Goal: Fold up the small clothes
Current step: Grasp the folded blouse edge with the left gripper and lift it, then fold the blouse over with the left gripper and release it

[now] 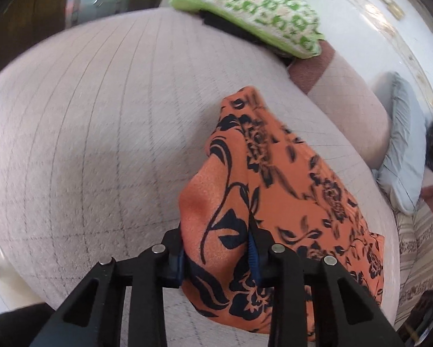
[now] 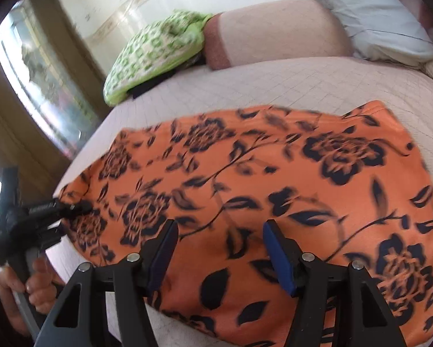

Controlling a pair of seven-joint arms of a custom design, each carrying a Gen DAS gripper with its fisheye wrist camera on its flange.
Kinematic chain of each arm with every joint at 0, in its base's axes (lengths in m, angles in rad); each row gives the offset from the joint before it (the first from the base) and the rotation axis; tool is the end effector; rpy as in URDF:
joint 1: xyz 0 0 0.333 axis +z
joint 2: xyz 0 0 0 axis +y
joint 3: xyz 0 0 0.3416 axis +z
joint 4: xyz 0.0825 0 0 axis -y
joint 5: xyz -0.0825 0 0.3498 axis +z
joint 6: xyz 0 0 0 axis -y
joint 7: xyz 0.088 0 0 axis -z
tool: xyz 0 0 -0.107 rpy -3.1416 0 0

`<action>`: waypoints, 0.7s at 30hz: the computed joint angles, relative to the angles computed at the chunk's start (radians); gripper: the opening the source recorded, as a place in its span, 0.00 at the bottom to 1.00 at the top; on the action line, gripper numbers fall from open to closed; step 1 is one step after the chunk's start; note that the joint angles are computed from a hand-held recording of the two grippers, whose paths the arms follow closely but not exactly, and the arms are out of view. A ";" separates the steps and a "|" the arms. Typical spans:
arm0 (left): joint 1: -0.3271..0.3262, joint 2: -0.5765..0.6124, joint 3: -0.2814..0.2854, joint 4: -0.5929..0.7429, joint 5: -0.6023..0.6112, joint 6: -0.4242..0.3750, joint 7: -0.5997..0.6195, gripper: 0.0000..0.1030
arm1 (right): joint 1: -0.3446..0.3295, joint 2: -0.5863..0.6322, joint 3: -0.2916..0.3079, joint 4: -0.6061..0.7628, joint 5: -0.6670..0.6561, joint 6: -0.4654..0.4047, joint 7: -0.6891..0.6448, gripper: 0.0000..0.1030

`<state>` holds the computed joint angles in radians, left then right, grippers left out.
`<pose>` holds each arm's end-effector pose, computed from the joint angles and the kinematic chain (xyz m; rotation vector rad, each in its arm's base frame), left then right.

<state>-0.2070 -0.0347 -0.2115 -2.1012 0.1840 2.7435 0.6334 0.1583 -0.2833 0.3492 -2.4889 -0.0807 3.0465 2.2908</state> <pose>0.5017 -0.2328 0.5541 -2.2981 1.5706 -0.9493 0.3893 0.2384 0.5282 -1.5615 1.7373 -0.3394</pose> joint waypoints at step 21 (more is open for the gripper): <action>-0.335 0.381 -0.199 0.658 0.047 -0.233 0.505 0.21 | -0.142 -0.411 -0.198 -0.389 0.450 0.204 0.109 0.62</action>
<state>-0.5415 0.3467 -0.4105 -1.4436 0.2308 2.5108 1.1388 0.0161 -0.6944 0.1512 -2.8783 0.3690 3.2501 2.3997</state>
